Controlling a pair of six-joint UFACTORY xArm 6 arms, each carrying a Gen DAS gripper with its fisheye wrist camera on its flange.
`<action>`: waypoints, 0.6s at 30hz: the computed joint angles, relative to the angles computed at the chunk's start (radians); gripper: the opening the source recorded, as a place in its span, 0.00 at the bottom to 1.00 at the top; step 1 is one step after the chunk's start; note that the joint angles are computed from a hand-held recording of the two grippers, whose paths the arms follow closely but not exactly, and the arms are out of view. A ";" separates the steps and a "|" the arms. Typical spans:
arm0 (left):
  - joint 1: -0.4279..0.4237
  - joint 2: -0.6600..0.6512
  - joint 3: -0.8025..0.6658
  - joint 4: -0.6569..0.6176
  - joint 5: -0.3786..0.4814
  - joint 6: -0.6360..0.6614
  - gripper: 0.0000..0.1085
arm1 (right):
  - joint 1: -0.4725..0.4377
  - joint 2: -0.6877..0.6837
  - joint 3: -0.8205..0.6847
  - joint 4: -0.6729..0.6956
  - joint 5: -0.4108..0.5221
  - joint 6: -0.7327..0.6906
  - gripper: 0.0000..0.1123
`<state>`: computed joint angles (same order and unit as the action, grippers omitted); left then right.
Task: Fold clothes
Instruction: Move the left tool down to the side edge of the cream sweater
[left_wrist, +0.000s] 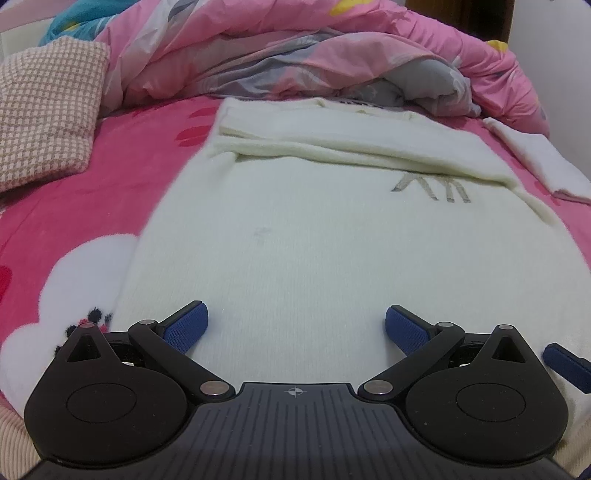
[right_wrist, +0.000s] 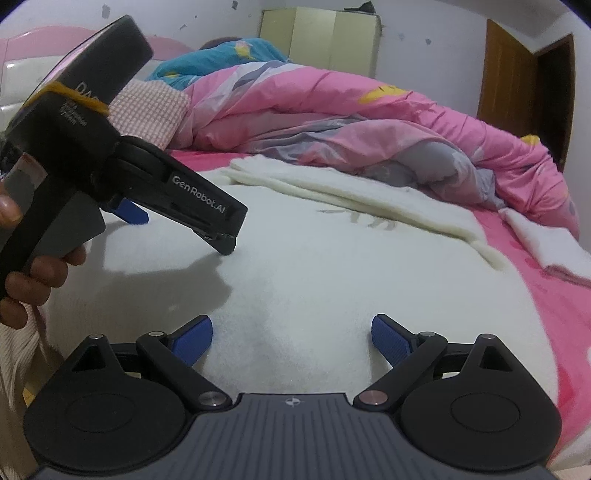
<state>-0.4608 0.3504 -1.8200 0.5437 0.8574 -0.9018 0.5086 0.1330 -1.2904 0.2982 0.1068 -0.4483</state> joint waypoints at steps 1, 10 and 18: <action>-0.001 0.000 0.001 0.005 0.000 0.000 0.95 | 0.000 0.002 -0.003 0.024 0.003 -0.017 0.85; 0.002 -0.023 0.051 0.046 -0.051 -0.014 0.95 | 0.009 0.006 -0.001 0.151 -0.013 -0.127 0.85; 0.012 -0.094 0.129 0.023 -0.082 -0.029 0.95 | 0.013 0.013 -0.016 0.262 -0.007 -0.232 0.86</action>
